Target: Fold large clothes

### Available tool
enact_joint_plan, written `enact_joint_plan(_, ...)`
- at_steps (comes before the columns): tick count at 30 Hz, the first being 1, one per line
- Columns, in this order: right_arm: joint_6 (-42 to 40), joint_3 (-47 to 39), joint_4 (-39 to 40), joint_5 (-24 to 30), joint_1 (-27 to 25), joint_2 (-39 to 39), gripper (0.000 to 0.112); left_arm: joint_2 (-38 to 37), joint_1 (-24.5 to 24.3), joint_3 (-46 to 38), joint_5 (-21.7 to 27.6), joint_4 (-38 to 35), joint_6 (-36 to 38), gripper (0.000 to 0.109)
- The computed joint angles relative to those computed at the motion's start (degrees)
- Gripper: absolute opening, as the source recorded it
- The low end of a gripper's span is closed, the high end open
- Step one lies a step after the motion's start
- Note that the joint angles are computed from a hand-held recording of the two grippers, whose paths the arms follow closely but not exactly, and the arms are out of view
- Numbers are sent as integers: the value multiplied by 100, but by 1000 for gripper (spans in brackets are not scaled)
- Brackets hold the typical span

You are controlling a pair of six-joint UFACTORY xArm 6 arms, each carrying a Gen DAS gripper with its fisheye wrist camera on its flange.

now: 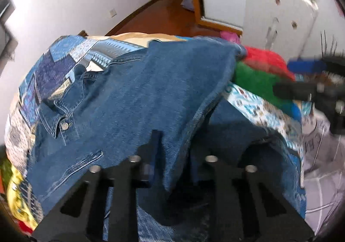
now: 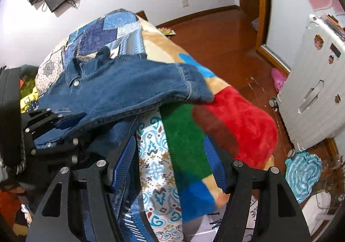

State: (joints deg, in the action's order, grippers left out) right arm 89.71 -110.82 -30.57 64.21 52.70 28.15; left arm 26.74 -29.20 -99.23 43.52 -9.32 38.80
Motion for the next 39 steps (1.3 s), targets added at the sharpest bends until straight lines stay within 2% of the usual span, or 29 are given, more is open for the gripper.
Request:
enact_joint_plan(2,-41,-5,41,-142,-14,30,62,-54,109,-51,-35,-385,47,11)
enact_joint_plan(9,-364,-540,171,-487,-59,518,62,-226,549,-312,-503,-965,-163,8)
enact_joint_plan(13,-722,-892,641,-568,-109,906,62,-224,934,-292,-499,-1055,-400,8)
enact_joint_plan(15,-793,-974,752,-615,-107,1014,64,-192,1183,-232,-124,-1146,-457,9)
enact_joint_plan(17,-870,-1236,691,-410,-55,1173,65,-225,1298,9,6,-925,-596,17)
enact_joint_plan(21,-1203,-1860,720,98,-2,1524,66,-305,1408,619,-158,-127,-917,60)
enact_joint_plan(22,-1279,-1955,732,180,1,1581,66,-360,1427,775,-291,-65,-955,65)
enact_joint_plan(24,-1373,-2107,747,307,9,1662,67,-411,1444,844,-371,1,-983,69)
enact_joint_plan(27,-1368,-2241,761,441,21,1715,67,-412,1329,625,-192,382,-1072,69)
enact_joint_plan(29,-1332,-2378,818,552,10,1761,67,-499,1239,618,-197,273,-857,69)
enact_joint_plan(31,-1303,-2566,819,628,5,1837,67,-578,1122,599,-199,35,-567,76)
enact_joint_plan(34,-1078,-2233,632,505,40,1568,67,-595,903,497,-183,-296,-163,80)
enact_joint_plan(39,-524,-1150,203,351,110,757,67,-369,400,210,4,-254,102,80)
